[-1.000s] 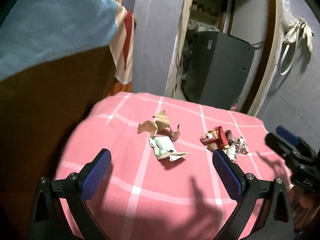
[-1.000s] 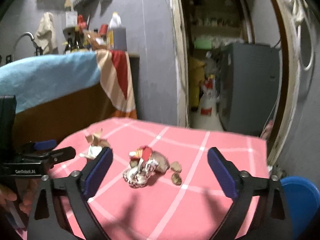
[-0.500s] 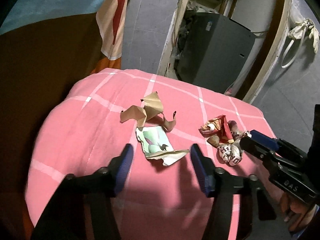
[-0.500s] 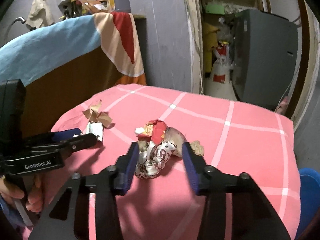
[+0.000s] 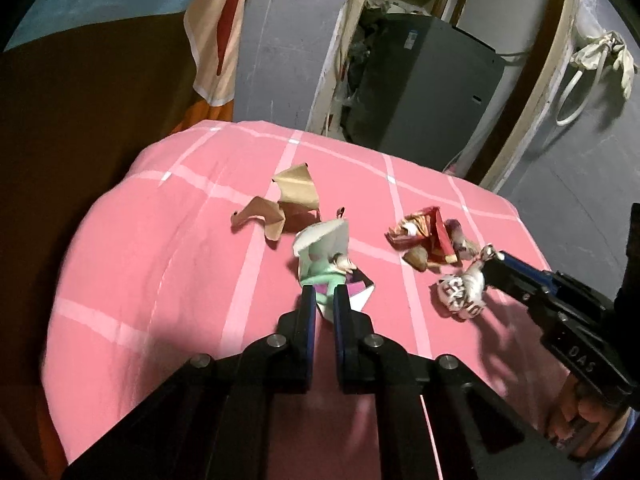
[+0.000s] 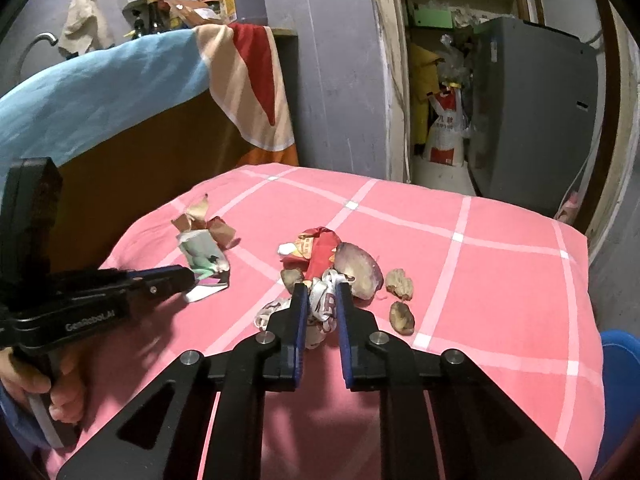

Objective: Collect trash
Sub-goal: 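Grasp the green-white paper with the left tool while the right tool grasps foil trash, then carry both pieces over the blue bucket and open both tools to drop them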

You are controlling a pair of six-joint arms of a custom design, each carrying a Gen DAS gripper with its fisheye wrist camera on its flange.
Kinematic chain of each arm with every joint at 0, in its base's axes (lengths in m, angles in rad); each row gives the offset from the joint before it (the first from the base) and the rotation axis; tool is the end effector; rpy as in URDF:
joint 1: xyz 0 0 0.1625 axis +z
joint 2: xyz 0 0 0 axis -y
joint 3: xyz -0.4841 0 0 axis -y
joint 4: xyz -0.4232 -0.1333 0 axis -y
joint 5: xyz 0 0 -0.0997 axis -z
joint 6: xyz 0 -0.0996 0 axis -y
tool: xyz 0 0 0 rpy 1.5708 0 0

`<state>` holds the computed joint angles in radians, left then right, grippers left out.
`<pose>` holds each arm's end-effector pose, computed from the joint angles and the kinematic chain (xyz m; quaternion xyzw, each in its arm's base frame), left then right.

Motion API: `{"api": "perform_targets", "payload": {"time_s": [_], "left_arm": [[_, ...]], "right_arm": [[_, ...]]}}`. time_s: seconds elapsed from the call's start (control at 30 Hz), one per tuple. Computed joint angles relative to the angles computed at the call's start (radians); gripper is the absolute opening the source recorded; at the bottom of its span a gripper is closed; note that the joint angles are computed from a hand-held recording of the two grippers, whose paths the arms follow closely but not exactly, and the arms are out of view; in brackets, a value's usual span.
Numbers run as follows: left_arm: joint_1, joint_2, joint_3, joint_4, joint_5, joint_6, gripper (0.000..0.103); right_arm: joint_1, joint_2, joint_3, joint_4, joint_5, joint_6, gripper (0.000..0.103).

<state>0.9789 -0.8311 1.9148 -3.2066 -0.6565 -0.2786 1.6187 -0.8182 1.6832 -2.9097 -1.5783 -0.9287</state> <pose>-0.1816 -0.6505 0.1466 0.0159 0.8715 -0.4008 0.2820 0.1678 -0.7324 0.1506 0.4552 -0.8589 0.2108 0.1034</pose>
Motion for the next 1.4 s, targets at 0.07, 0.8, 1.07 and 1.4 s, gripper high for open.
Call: {"api": "perform_targets", "payload": {"time_s": [0.07,0.8,1.07,1.4], "left_arm": [[-0.002,-0.001,0.004,-0.002,0.000,-0.006,0.006],[0.012,0.062,-0.133,0.142,0.106,-0.027,0.052],[0.010,0.082,-0.153,0.217,0.176,-0.039,0.034],[0.004,0.069,-0.096,0.088,0.082,0.032,0.004]], "right_arm": [[-0.004,-0.010,0.015,-0.020,0.019,-0.002,0.012],[-0.029,-0.034,0.025,-0.045,0.042,0.028,0.012],[-0.041,-0.041,0.024,-0.033,0.067,0.038,0.012],[-0.071,-0.071,0.056,-0.051,0.122,0.042,0.011]]}}
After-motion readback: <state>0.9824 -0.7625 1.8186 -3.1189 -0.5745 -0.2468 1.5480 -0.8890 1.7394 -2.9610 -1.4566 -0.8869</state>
